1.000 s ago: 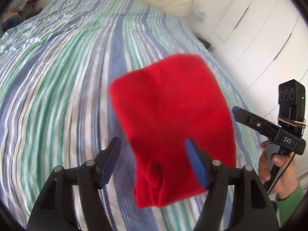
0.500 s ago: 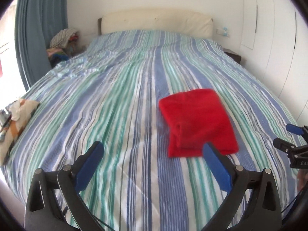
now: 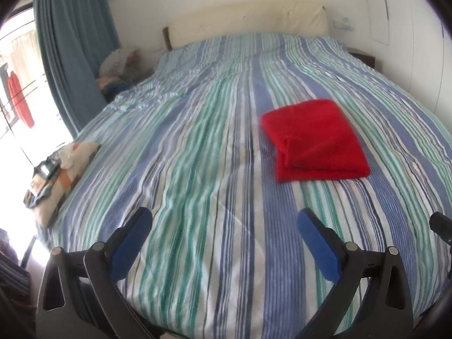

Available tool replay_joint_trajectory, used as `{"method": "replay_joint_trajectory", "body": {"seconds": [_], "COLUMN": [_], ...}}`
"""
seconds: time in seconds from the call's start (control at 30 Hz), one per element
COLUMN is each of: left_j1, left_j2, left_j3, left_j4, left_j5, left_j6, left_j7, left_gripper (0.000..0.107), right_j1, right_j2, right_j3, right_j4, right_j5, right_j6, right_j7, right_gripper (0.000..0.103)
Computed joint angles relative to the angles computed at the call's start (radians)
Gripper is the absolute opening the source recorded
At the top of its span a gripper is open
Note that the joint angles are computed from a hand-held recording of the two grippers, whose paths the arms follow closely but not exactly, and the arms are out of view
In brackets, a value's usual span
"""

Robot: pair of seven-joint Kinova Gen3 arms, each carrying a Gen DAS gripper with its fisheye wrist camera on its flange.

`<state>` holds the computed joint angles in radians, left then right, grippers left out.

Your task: Fold small clothes

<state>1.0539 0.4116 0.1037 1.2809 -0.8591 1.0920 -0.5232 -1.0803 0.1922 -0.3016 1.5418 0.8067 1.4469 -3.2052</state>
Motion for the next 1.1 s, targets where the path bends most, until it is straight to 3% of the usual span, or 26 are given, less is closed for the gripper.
{"method": "replay_joint_trajectory", "body": {"seconds": [0.17, 0.4, 0.53, 0.8, 0.97, 1.1], "left_j1": [-0.007, 0.005, 0.005, -0.006, -0.034, -0.013], "left_j2": [-0.020, -0.007, 0.004, -0.008, -0.040, -0.038], "left_j3": [0.010, 0.018, 0.016, 0.017, 0.036, 0.030], "left_j4": [0.016, -0.035, -0.073, -0.068, -0.024, -0.024], "left_j5": [0.022, 0.047, 0.076, 0.110, 0.146, 0.114], "left_j6": [-0.043, 0.030, 0.084, 0.056, -0.013, -0.004], "left_j7": [0.014, -0.048, -0.065, -0.086, -0.095, -0.085], "left_gripper": [0.102, 0.103, 0.103, 0.103, 0.103, 0.103], "right_j1": [-0.018, -0.028, -0.049, -0.084, -0.077, -0.070], "right_j2": [-0.012, -0.020, 0.014, 0.038, 0.033, 0.028], "right_j3": [-0.006, -0.020, -0.015, 0.019, 0.022, 0.021], "right_j4": [-0.039, -0.083, -0.146, -0.185, -0.172, -0.163], "right_j5": [0.016, 0.032, 0.027, 0.025, 0.012, 0.007], "right_j6": [0.037, 0.035, 0.088, 0.155, 0.143, 0.128], "right_j7": [-0.007, 0.001, 0.058, 0.075, 0.068, 0.064], "right_gripper": [0.103, 0.102, 0.103, 0.102, 0.102, 0.102]}}
